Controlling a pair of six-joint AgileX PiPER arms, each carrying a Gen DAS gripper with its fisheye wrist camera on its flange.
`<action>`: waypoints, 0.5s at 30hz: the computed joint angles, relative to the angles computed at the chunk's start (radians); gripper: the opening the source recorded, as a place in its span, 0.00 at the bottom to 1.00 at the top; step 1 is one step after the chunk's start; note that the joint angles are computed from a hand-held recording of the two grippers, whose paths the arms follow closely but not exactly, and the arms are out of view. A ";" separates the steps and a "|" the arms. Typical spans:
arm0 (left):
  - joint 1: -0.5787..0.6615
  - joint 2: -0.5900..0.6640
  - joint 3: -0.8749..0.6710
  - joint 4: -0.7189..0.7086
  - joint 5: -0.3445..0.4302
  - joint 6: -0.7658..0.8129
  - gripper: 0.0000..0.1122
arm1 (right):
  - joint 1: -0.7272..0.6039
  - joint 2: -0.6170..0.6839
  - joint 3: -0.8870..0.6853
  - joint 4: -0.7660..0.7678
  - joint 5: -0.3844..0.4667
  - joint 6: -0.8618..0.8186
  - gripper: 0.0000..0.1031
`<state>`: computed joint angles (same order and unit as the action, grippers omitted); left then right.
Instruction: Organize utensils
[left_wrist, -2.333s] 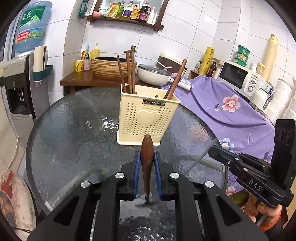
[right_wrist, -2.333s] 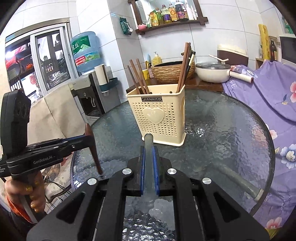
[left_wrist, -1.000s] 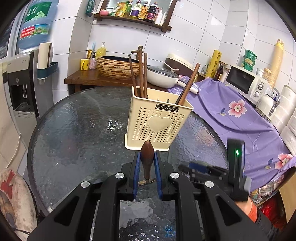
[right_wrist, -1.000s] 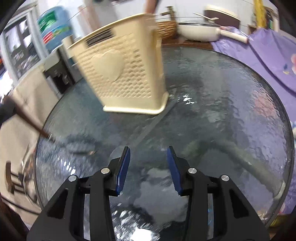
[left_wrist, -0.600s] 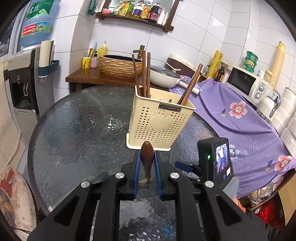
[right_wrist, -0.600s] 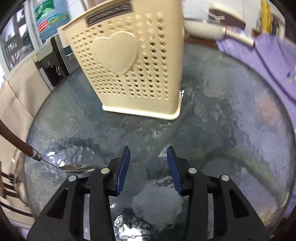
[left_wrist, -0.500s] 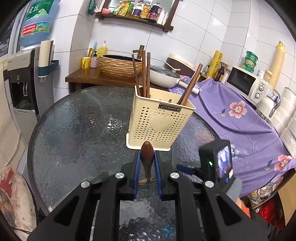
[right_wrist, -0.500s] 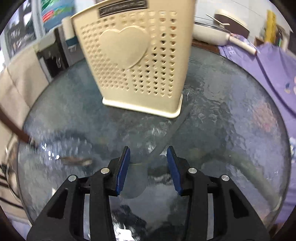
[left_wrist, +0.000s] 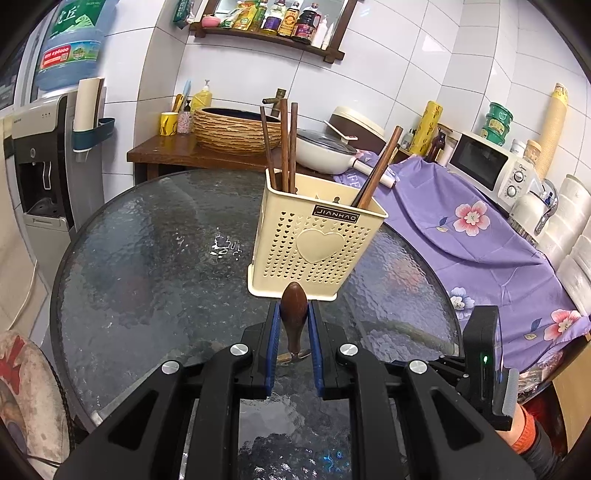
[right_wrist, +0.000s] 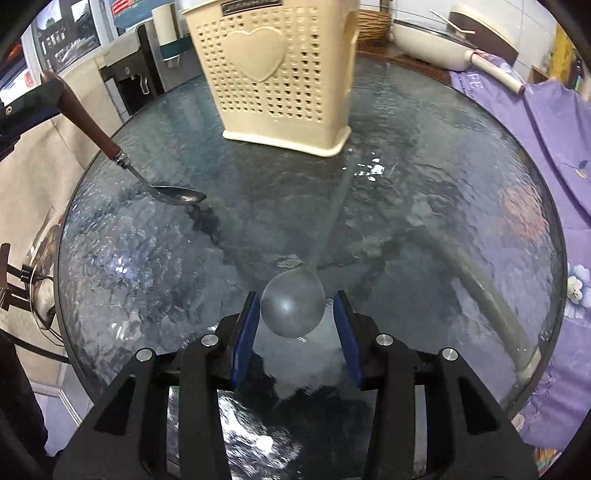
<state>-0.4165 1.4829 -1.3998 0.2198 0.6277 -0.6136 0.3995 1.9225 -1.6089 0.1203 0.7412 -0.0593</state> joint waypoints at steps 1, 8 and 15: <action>0.000 0.000 0.000 -0.001 -0.001 -0.001 0.13 | -0.014 -0.007 0.014 0.024 -0.018 0.010 0.41; 0.002 0.008 -0.003 -0.005 0.002 0.004 0.13 | -0.012 0.019 -0.044 0.031 -0.039 0.094 0.41; -0.001 0.014 -0.008 0.000 0.005 -0.002 0.13 | 0.035 0.097 -0.143 -0.133 -0.014 0.232 0.19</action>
<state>-0.4174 1.4974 -1.4074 0.2203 0.6325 -0.6156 0.4340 2.0193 -1.7517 -0.0132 0.7275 0.1728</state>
